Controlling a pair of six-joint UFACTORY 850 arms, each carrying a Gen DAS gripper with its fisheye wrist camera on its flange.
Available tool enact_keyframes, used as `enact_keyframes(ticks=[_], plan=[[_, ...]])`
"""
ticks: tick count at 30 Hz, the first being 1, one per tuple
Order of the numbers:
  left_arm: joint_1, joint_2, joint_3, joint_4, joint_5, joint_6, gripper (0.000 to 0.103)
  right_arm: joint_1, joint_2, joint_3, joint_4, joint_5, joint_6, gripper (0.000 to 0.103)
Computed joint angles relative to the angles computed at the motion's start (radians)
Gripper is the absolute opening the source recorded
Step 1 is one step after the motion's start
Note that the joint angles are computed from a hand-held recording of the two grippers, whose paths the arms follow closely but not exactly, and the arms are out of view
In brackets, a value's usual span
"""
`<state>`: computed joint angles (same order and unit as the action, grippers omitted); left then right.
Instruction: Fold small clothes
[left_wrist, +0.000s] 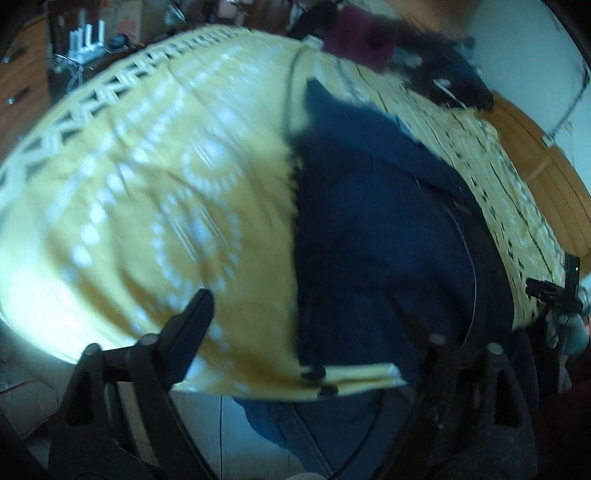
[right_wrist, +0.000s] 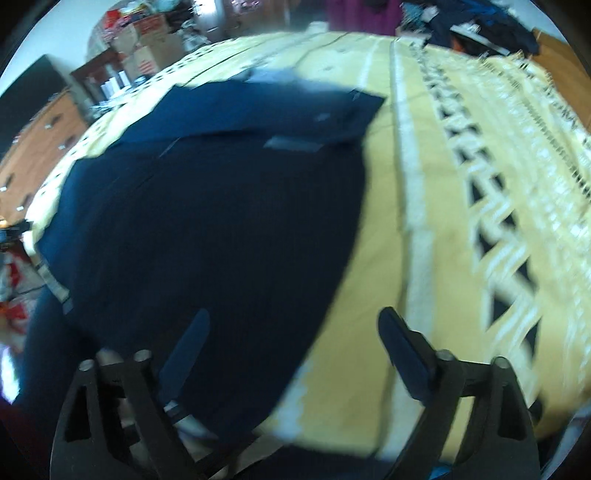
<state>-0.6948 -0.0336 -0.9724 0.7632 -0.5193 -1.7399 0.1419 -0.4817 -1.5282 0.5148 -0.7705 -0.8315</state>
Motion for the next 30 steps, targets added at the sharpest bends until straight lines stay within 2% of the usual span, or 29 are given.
enact_keyframes(ticks=[1, 2, 3, 4, 7, 11, 14, 17, 20, 23, 24, 25, 26, 27, 28, 29, 30], plan=[[0.004, -0.007, 0.003, -0.027, 0.030, 0.020, 0.070, -0.004, 0.013, 0.024, 0.013, -0.024, -0.013, 0.078], [0.006, -0.009, 0.013, -0.036, 0.064, 0.017, 0.067, -0.005, 0.026, 0.051, 0.010, -0.042, -0.015, 0.077], [0.012, -0.015, 0.021, -0.031, 0.100, 0.007, 0.066, -0.007, 0.036, 0.079, 0.002, -0.061, -0.004, 0.073], [0.010, -0.019, 0.021, -0.030, 0.105, 0.005, 0.066, -0.011, 0.038, 0.097, -0.007, -0.083, 0.013, 0.069], [0.005, -0.037, 0.008, -0.046, 0.096, 0.029, 0.066, -0.020, 0.047, 0.142, 0.000, -0.094, 0.030, 0.069], [0.005, -0.041, -0.012, -0.091, 0.089, 0.099, 0.052, -0.020, 0.044, 0.167, 0.041, -0.099, 0.030, 0.069], [0.003, -0.043, -0.012, -0.100, 0.083, 0.105, 0.051, -0.017, 0.048, 0.187, 0.040, -0.065, 0.053, 0.066], [-0.003, -0.044, -0.009, -0.100, 0.085, 0.097, 0.051, -0.026, 0.041, 0.182, 0.064, -0.085, 0.062, 0.068], [-0.010, -0.049, -0.020, -0.123, 0.082, 0.128, 0.051, -0.034, 0.034, 0.182, 0.105, -0.140, 0.066, 0.068], [-0.019, -0.057, -0.023, -0.110, 0.075, 0.108, 0.050, -0.018, 0.039, 0.195, 0.076, -0.125, 0.066, 0.068], [-0.021, -0.058, -0.021, -0.101, 0.075, 0.092, 0.049, -0.012, 0.035, 0.194, 0.070, -0.123, 0.075, 0.065], [-0.023, -0.059, -0.021, -0.091, 0.072, 0.079, 0.041, -0.011, 0.030, 0.192, 0.068, -0.128, 0.078, 0.058], [-0.025, -0.059, -0.022, -0.089, 0.073, 0.077, 0.033, -0.005, 0.027, 0.191, 0.055, -0.126, 0.092, 0.055], [-0.027, -0.061, -0.027, -0.096, 0.067, 0.086, 0.017, -0.001, 0.026, 0.188, 0.039, -0.118, 0.110, 0.042], [-0.032, -0.063, -0.034, -0.095, 0.051, 0.093, 0.011, -0.008, 0.024, 0.181, 0.030, -0.121, 0.117, 0.035], [-0.036, -0.060, -0.036, -0.086, 0.046, 0.087, 0.009, -0.014, 0.035, 0.188, 0.039, -0.115, 0.112, 0.026], [-0.041, -0.054, -0.037, -0.070, 0.049, 0.071, 0.008, -0.019, 0.044, 0.193, 0.057, -0.118, 0.096, 0.021]])
